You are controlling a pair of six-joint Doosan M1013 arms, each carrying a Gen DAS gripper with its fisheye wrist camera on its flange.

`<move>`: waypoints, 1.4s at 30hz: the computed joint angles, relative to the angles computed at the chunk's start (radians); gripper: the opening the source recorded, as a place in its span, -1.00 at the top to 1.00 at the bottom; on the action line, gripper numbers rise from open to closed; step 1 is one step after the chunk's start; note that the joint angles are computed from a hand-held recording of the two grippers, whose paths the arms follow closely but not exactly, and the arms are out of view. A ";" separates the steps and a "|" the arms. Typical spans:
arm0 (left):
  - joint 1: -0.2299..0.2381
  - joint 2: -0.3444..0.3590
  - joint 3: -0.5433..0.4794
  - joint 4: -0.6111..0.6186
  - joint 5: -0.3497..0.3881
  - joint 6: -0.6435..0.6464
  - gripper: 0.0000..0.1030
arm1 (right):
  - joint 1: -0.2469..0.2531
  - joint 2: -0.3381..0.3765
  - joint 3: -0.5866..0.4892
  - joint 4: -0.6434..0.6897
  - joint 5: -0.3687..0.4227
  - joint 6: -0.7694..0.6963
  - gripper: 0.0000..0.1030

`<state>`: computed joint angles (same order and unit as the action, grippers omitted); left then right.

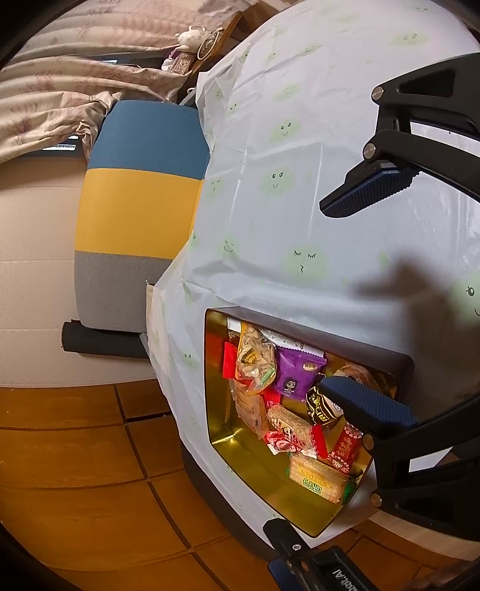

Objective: Organize snacks

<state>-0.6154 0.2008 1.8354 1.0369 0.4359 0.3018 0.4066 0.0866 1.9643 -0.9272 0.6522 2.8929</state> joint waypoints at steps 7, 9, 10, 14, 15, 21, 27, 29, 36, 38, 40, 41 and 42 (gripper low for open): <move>0.004 0.000 0.000 -0.020 0.000 0.010 -0.40 | 0.005 0.001 0.001 -0.009 -0.001 0.001 -0.71; 0.005 -0.001 0.000 -0.019 0.001 0.007 -0.40 | 0.006 0.002 0.001 -0.005 -0.001 -0.002 -0.71; 0.005 -0.001 0.001 -0.022 0.001 0.011 -0.40 | 0.007 0.003 0.001 -0.004 -0.002 -0.003 -0.71; 0.005 -0.001 0.001 -0.018 0.007 0.005 -0.40 | 0.007 0.004 0.002 0.002 -0.006 -0.011 -0.71; 0.004 -0.001 0.001 -0.017 0.008 0.004 -0.40 | 0.007 0.004 0.002 0.003 -0.007 -0.010 -0.71; 0.010 -0.001 -0.001 -0.067 0.002 0.043 -0.40 | 0.005 0.004 0.004 0.010 -0.010 -0.013 -0.71; 0.003 0.000 -0.001 -0.029 0.017 0.031 -0.40 | 0.006 0.004 0.007 0.007 -0.010 -0.011 -0.71; 0.002 -0.001 0.000 -0.031 0.013 0.033 -0.40 | 0.006 0.003 0.007 0.008 -0.010 -0.013 -0.71; 0.003 -0.001 -0.002 -0.064 0.009 0.067 -0.40 | 0.002 0.001 0.011 0.016 -0.012 -0.016 -0.71; 0.005 0.000 -0.004 -0.081 0.004 0.084 -0.40 | 0.000 0.001 0.012 0.017 -0.013 -0.017 -0.71; 0.006 0.002 -0.005 -0.100 -0.001 0.104 -0.40 | -0.002 0.001 0.012 0.017 -0.014 -0.019 -0.71; 0.006 0.003 -0.006 -0.103 0.000 0.107 -0.40 | -0.002 0.001 0.012 0.017 -0.014 -0.019 -0.71; 0.006 0.003 -0.006 -0.100 -0.001 0.107 -0.40 | -0.002 0.001 0.013 0.020 -0.014 -0.021 -0.71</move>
